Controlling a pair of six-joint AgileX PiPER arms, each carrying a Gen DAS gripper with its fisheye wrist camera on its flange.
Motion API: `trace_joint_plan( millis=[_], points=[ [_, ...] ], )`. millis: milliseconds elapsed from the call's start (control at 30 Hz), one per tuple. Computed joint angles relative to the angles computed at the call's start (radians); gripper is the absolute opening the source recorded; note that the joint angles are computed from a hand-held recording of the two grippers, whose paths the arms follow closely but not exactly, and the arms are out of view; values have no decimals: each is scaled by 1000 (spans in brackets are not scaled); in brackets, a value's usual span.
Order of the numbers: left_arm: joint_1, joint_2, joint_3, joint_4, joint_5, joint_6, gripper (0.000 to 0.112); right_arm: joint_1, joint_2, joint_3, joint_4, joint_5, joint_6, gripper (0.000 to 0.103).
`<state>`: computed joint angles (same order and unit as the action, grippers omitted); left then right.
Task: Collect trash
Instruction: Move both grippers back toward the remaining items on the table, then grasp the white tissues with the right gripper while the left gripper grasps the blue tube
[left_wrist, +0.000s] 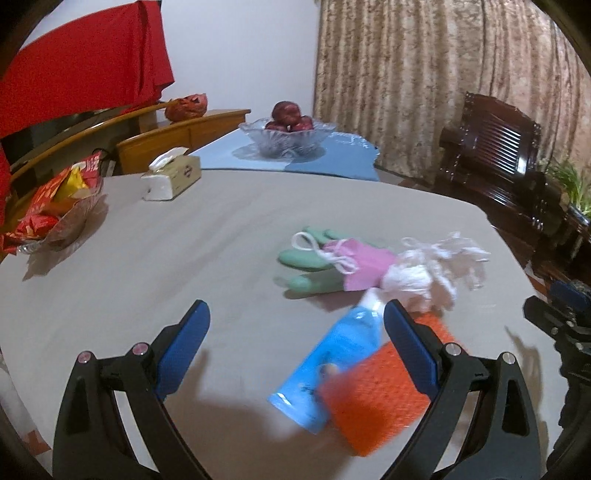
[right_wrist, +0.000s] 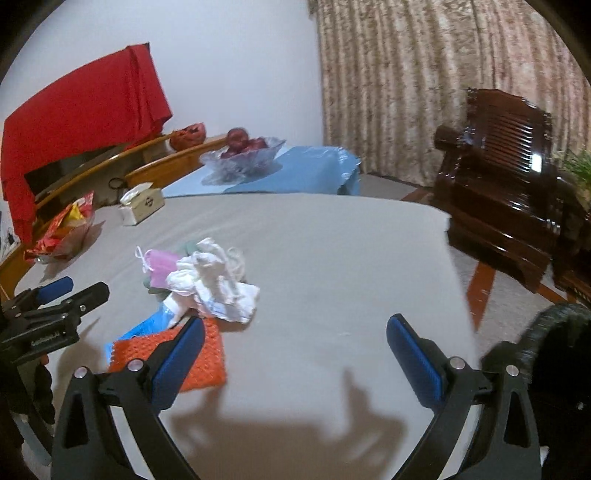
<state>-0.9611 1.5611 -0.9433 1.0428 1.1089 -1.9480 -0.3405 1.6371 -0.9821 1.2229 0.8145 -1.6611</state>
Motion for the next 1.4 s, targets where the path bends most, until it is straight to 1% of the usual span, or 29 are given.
trace_joint_plan(
  millis=[300, 367, 467, 500, 533, 567, 633, 667, 733, 833, 933, 1067, 1267, 1400],
  points=[
    [89, -27, 71, 13, -63, -14, 93, 184, 77, -47, -2, -95, 68, 96],
    [104, -28, 75, 16, -72, -14, 93, 217, 102, -70, -21, -109, 96, 95],
    [124, -33, 86, 22, -85, -17, 93, 243, 124, -88, -37, -111, 118, 89],
    [134, -34, 89, 21, -94, -16, 93, 252, 133, -97, -44, -108, 126, 85],
    [135, -33, 90, 21, -95, -17, 93, 260, 138, -102, -51, -106, 134, 78],
    [139, -33, 92, 22, -100, -18, 93, 267, 149, -114, -67, -96, 147, 74],
    [145, -30, 93, 23, -108, -17, 93, 266, 160, -121, -84, -69, 157, 53],
    [147, -28, 93, 23, -113, -17, 93, 262, 166, -124, -91, -50, 158, 48],
    [144, -22, 90, 21, -118, -16, 93, 255, 174, -131, -106, -23, 155, 29],
    [141, -13, 84, 22, -126, -16, 93, 228, 169, -126, -101, 11, 132, 17],
    [134, -1, 69, 19, -134, -12, 93, 196, 156, -118, -94, 39, 112, 14],
    [125, 27, 39, 18, -156, 3, 92, 152, 142, -108, -94, 54, 101, 14],
    [138, 83, -5, 3, -238, 51, 92, 76, 139, -115, -108, 89, 102, 14],
    [150, 113, -27, -10, -275, 67, 92, 40, 135, -114, -113, 101, 88, 14]
  ],
)
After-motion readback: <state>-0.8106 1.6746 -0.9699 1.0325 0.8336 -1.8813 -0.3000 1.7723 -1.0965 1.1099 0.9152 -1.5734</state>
